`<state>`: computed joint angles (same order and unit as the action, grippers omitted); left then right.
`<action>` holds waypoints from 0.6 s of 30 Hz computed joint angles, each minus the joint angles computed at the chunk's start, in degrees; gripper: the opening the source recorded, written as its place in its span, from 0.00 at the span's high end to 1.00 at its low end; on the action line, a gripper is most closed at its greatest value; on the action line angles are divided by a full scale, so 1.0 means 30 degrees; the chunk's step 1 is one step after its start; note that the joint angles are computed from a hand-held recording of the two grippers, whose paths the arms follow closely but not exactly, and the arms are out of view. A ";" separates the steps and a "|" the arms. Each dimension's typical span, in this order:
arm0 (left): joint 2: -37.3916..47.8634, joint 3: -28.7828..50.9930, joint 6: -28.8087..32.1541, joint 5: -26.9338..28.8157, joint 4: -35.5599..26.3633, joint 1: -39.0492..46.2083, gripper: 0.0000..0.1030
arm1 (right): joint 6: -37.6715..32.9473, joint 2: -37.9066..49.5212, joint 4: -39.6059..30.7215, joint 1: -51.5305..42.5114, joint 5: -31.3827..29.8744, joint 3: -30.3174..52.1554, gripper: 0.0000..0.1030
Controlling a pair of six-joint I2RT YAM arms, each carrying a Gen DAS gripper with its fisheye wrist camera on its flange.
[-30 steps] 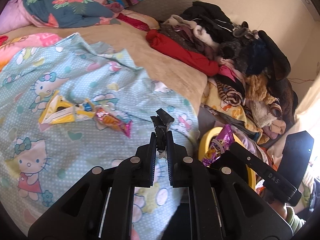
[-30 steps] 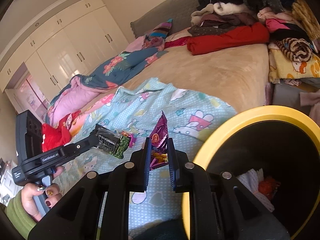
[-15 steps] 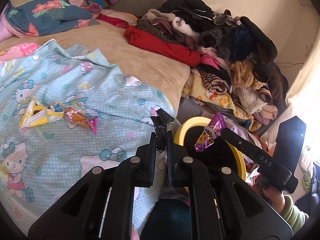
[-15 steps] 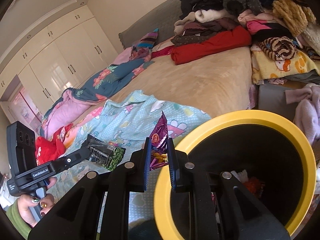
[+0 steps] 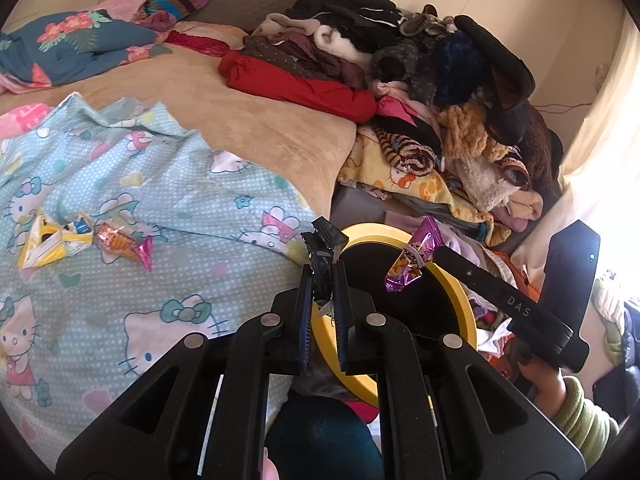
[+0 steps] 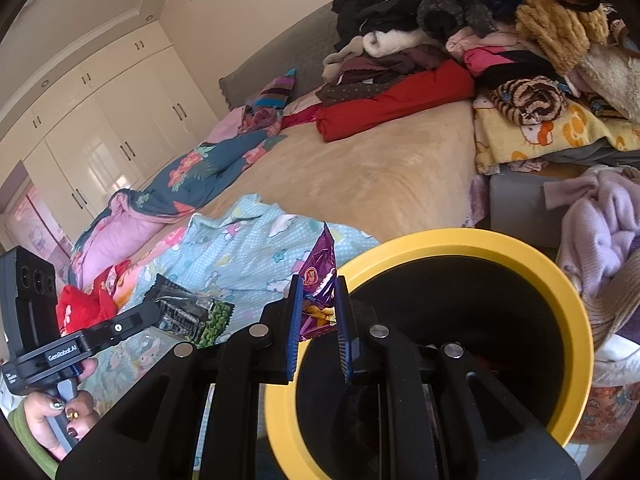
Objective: Collect trash
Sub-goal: 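Carry the black wrapper in left tool over the bin while right tool carries the purple wrapper, then open left tool dropping the black wrapper into the bin while right tool drops the purple wrapper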
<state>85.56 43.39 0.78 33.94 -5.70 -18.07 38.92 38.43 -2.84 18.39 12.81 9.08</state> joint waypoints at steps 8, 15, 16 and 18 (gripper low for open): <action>-0.0290 -0.0024 0.0018 -0.0360 -0.0094 -0.0976 0.95 | -0.0596 -0.2292 -0.1705 -0.1774 -0.0805 -0.0368 0.85; -0.0327 -0.0055 0.0049 -0.0567 -0.0159 -0.1567 0.95 | -0.0995 -0.4130 -0.3098 -0.3340 -0.1604 -0.0627 0.85; -0.0304 -0.0057 0.0062 -0.0601 -0.0156 -0.1647 0.95 | -0.1084 -0.4378 -0.3288 -0.3620 -0.1767 -0.0667 0.85; -0.0217 -0.0085 0.0062 -0.0681 -0.0131 -0.1872 0.95 | -0.1097 -0.4648 -0.3565 -0.3723 -0.1726 -0.0710 0.85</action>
